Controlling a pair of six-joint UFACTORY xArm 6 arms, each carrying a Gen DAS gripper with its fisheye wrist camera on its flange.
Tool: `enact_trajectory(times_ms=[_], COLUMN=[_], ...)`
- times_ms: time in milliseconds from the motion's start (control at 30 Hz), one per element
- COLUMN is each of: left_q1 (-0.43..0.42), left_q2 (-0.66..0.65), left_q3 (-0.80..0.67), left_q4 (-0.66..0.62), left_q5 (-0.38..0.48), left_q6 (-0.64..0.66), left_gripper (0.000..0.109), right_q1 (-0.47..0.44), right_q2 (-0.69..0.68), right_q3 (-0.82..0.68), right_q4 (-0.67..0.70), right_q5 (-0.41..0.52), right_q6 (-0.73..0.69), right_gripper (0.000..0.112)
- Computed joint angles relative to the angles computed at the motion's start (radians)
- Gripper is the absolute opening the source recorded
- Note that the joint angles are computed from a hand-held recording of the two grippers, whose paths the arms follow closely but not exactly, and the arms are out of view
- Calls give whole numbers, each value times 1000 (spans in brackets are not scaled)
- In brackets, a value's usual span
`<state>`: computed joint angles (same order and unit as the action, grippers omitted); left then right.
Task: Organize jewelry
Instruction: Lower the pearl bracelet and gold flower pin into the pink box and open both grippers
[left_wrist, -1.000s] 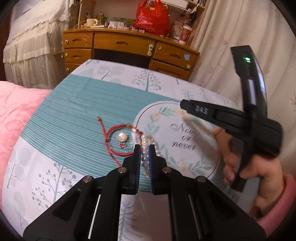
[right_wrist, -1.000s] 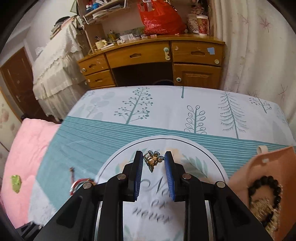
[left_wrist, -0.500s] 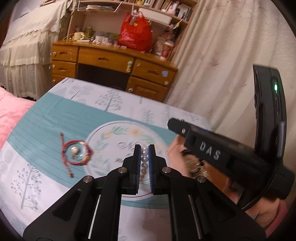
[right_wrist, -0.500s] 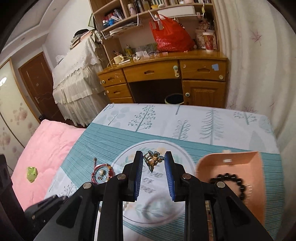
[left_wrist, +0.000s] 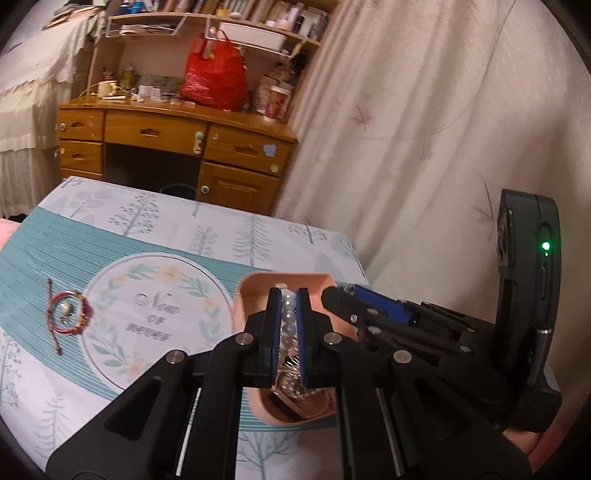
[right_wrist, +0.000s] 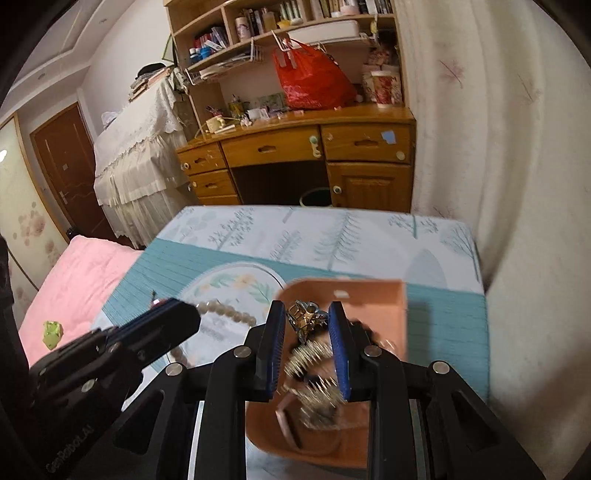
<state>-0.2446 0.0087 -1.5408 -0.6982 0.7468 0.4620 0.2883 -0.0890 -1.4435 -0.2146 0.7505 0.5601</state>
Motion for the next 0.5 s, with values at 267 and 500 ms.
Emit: enact_trajectory(times_ms=[267,500], left_q1=[-59,-31], left_q2=[46,78], left_q3=[-7,-27], left_q4=[296,331], left_q5=[114,163], left_q6=[-243,-329], left_gripper=[13,60], right_q1=[-41,-82], right_q2=[-127,-246], right_q3=[171,300], right_q4=[160,242], right_q5=[102,86], right_q6=[-56,-94], right_gripper=[40,51])
